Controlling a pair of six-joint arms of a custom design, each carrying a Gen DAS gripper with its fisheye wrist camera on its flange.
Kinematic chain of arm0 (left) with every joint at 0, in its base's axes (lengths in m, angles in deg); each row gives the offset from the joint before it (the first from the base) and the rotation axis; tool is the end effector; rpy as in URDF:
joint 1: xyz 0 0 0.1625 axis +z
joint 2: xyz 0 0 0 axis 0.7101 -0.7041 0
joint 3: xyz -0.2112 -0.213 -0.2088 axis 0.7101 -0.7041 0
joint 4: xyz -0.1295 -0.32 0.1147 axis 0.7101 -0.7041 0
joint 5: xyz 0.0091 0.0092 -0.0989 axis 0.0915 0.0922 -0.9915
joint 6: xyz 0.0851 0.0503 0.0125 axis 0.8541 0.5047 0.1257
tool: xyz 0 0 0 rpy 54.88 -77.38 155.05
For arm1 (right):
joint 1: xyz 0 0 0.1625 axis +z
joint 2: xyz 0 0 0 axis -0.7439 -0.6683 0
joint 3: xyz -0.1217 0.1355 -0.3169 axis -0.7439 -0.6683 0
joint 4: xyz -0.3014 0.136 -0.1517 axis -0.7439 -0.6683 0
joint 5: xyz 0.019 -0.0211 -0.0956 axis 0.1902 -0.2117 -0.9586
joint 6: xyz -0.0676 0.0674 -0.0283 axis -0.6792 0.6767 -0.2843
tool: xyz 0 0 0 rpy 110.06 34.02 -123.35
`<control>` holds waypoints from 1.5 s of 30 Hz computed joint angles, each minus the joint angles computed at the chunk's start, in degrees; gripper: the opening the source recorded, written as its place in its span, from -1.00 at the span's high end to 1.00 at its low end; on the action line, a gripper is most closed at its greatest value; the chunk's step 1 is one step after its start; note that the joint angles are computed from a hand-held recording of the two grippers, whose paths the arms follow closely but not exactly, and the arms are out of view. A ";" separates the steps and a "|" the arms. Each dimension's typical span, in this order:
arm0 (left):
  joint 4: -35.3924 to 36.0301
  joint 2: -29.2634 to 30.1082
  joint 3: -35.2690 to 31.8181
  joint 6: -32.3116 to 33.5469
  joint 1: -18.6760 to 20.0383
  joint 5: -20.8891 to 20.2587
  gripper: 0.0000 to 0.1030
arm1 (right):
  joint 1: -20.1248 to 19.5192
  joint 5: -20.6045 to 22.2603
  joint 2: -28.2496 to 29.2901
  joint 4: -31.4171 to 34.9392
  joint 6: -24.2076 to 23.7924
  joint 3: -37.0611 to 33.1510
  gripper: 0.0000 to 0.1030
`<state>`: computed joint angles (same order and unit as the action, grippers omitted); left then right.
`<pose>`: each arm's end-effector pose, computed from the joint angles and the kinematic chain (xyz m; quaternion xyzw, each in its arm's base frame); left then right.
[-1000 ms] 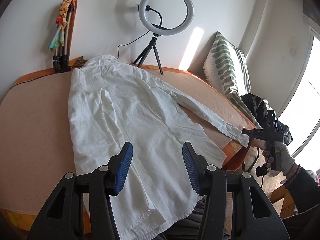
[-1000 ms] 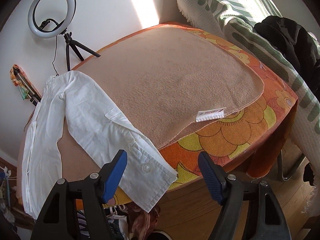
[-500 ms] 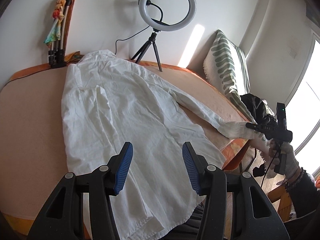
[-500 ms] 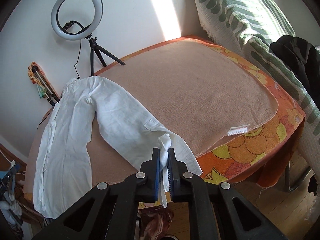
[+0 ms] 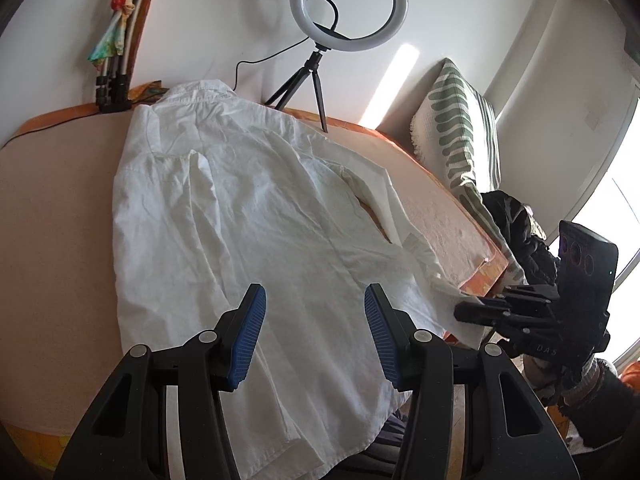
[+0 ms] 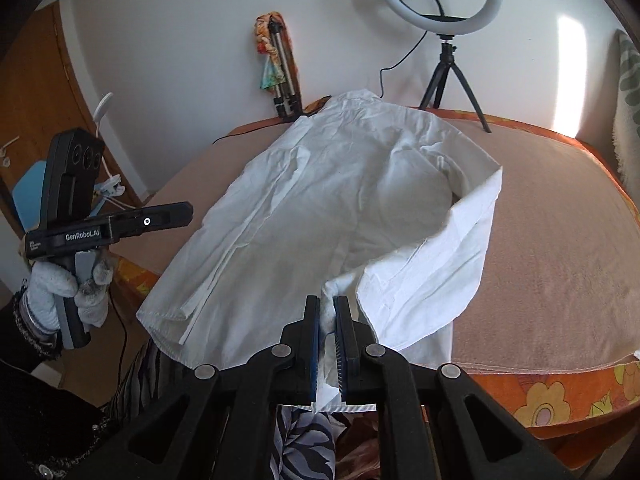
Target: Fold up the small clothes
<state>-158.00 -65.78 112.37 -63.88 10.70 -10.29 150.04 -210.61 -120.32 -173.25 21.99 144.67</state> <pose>-0.2958 -0.6889 0.1255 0.3987 0.9083 -0.1260 0.0150 0.1852 -0.4967 0.2227 0.1035 -0.8926 0.3396 0.2778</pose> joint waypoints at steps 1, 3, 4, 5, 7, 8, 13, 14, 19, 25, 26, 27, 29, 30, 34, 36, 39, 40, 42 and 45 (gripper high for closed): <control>0.74 0.47 -0.71 0.18 -0.12 -0.18 0.02 | -0.04 0.54 0.80 1.01 -0.29 -0.25 0.90; 2.00 1.68 -2.61 0.73 -0.40 -0.38 0.02 | -0.16 1.35 2.04 2.12 -0.52 -0.41 0.90; 3.22 2.67 -4.38 1.01 -0.49 -0.72 0.02 | -0.30 1.67 2.56 2.47 -0.66 -0.48 0.90; 4.77 3.93 -6.62 1.21 -0.61 -1.02 0.02 | -0.45 1.80 3.05 2.66 -0.96 -0.55 0.90; 7.34 6.54 -10.95 1.13 -0.86 -1.53 0.02 | -0.82 2.97 3.19 3.38 -0.80 0.22 0.90; 8.55 7.59 -12.63 1.15 -0.99 -1.94 0.02 | -0.93 3.54 3.16 3.71 -0.91 0.50 0.88; 9.28 8.67 -12.40 1.46 -1.70 -3.96 0.02 | -1.79 8.60 -0.96 2.12 -1.11 4.16 0.18; 9.32 8.32 -11.32 1.56 -1.85 -4.36 0.02 | -2.18 10.25 -2.63 1.95 -0.83 5.15 0.19; 9.20 6.28 -4.61 4.43 -3.21 -3.10 0.02 | -3.24 9.61 -8.74 0.56 -0.52 6.30 0.18; 9.12 5.30 1.07 6.11 -4.37 0.02 0.02 | -7.88 10.32 -10.24 6.01 -0.76 -2.58 0.17; 8.86 5.25 1.76 6.24 -4.59 0.86 0.02 | -9.22 12.28 -10.04 9.08 -0.24 -5.32 0.18; 8.14 5.09 2.63 6.39 -4.79 1.65 0.02 | -10.34 13.72 -9.50 12.04 0.12 -8.24 0.18; 7.29 4.96 3.43 6.67 -4.94 2.53 0.02 | -11.48 12.97 -6.62 15.61 -0.06 -14.90 0.18; 7.25 5.06 3.29 6.50 -4.88 2.60 0.02 | -12.08 12.76 -4.97 18.20 -0.31 -18.65 0.18; 6.11 5.49 2.60 4.60 -4.48 2.68 0.02 | -14.33 11.54 2.47 27.07 1.20 -34.05 0.18; 5.46 5.63 2.52 3.89 -4.32 2.76 0.02 | -15.14 11.62 6.27 30.81 2.12 -41.63 0.19; 4.28 5.52 3.32 3.17 -4.40 2.99 0.02 | -15.70 10.59 12.66 37.03 3.47 -53.69 0.21; 4.81 5.63 3.15 3.02 -4.35 2.66 0.02 | -15.57 9.11 15.25 39.56 3.58 -58.30 0.22; 5.12 5.78 3.15 2.46 -4.25 1.97 0.02 | -15.41 6.57 20.46 45.33 3.56 -67.59 0.26; 4.96 6.13 2.93 2.10 -4.08 0.81 0.13 | -15.31 3.84 28.13 54.15 3.68 -81.11 0.38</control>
